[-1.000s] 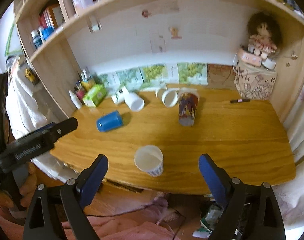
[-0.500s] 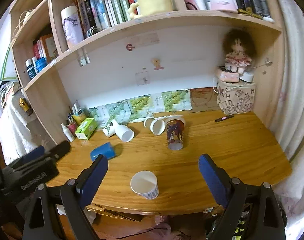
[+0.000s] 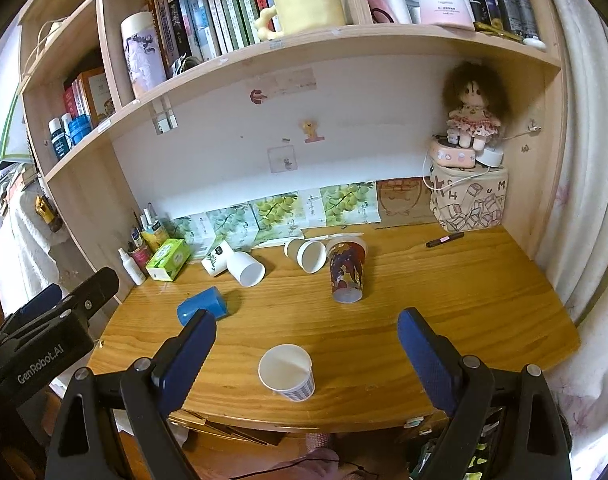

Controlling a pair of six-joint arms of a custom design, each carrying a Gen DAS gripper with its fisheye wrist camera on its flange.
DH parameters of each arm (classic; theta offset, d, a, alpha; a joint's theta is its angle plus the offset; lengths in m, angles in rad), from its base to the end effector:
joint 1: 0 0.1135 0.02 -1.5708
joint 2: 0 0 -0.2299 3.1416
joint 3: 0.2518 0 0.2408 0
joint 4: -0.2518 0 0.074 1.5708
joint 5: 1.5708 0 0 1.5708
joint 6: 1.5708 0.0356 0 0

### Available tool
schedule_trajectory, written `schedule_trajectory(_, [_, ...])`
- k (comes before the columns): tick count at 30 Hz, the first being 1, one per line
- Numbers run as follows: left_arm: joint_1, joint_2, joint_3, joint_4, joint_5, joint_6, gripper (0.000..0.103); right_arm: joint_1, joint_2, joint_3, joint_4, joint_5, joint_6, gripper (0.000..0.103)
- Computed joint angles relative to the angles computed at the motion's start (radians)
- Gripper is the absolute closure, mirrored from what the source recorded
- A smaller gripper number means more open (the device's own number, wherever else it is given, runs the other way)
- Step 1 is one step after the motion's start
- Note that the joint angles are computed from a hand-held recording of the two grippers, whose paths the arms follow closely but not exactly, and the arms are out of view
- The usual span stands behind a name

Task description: Flip cup upright

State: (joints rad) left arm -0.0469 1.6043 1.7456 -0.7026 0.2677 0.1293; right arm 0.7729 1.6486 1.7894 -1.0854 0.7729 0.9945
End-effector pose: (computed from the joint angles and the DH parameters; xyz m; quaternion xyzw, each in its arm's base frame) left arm 0.3410 -0.0254 0.3778 0.1406 0.8584 -0.0970 0.4837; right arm 0.2455 0.2047 0.3542 0.2128 0.8630 -0.0069 0.4582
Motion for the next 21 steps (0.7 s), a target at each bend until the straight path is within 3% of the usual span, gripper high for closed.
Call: schedule_trajectory(21, [0.001, -0.002, -0.002, -0.023, 0.015, 0.007, 0.001, 0.022, 0.016, 0.026, -0.037, 0.015, 0.003, 0.01])
